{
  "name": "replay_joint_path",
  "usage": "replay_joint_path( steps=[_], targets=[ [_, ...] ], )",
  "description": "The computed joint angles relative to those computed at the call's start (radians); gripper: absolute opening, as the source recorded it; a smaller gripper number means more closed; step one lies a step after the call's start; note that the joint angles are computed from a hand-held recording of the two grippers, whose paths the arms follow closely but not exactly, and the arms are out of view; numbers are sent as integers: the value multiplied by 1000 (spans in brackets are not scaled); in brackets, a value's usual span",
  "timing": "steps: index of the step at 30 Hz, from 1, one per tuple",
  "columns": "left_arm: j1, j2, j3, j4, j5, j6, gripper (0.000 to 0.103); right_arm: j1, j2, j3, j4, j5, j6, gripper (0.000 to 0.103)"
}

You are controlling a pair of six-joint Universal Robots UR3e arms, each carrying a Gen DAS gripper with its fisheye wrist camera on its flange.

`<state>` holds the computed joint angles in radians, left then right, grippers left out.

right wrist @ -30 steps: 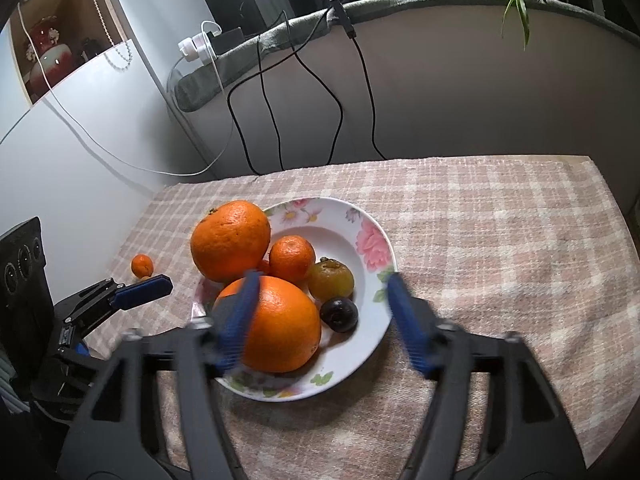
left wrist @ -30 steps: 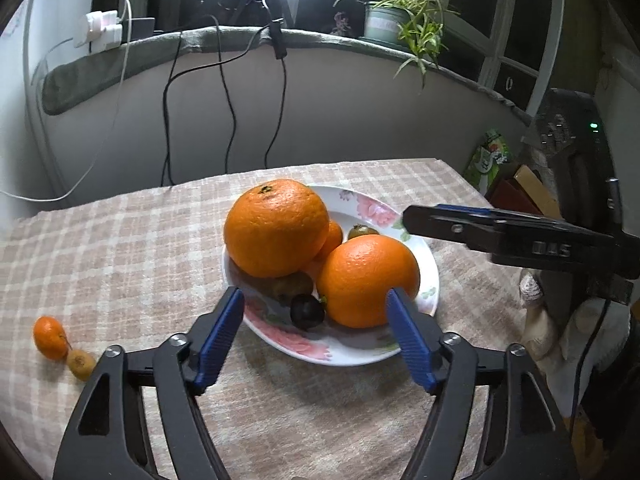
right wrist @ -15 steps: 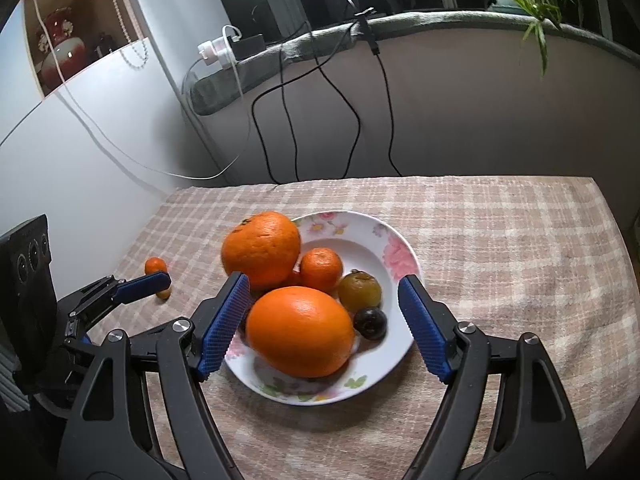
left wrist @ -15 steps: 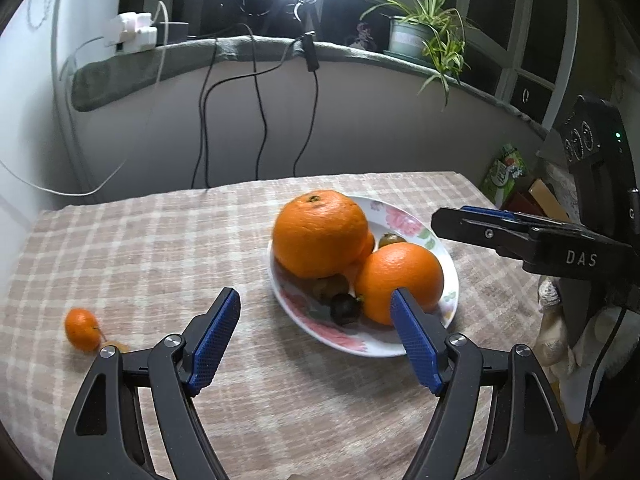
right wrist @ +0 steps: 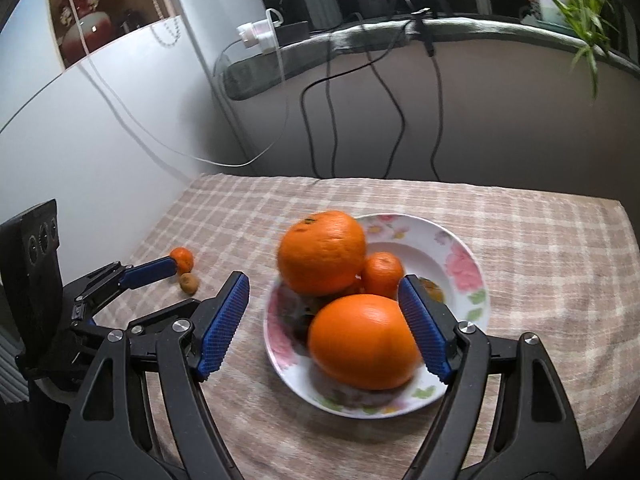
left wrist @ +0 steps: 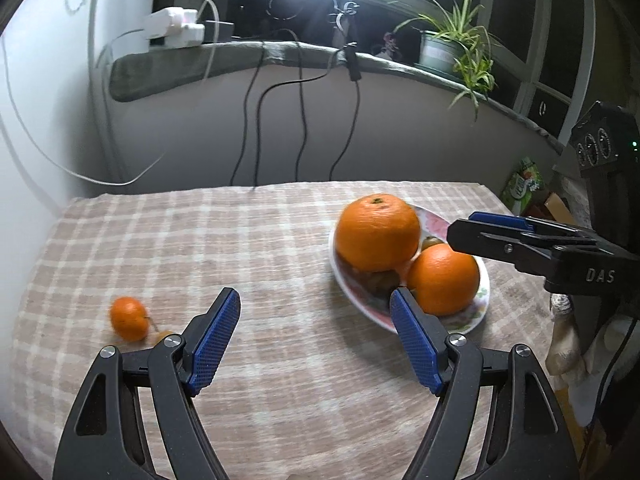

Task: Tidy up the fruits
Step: 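Move both open tools back toward the tangerine and brown kiwi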

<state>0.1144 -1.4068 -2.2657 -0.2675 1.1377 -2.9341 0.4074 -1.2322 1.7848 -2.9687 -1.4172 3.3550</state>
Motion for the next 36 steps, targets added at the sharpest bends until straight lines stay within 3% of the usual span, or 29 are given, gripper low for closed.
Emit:
replay_joint_path(
  steps=[29, 36],
  targets=[
    [447, 123, -129, -184, -176, 232, 77, 204, 337, -538, 254, -22, -40, 80],
    [511, 78, -102, -249, -228, 267, 67, 237, 425, -671, 331, -8, -58, 80]
  ],
)
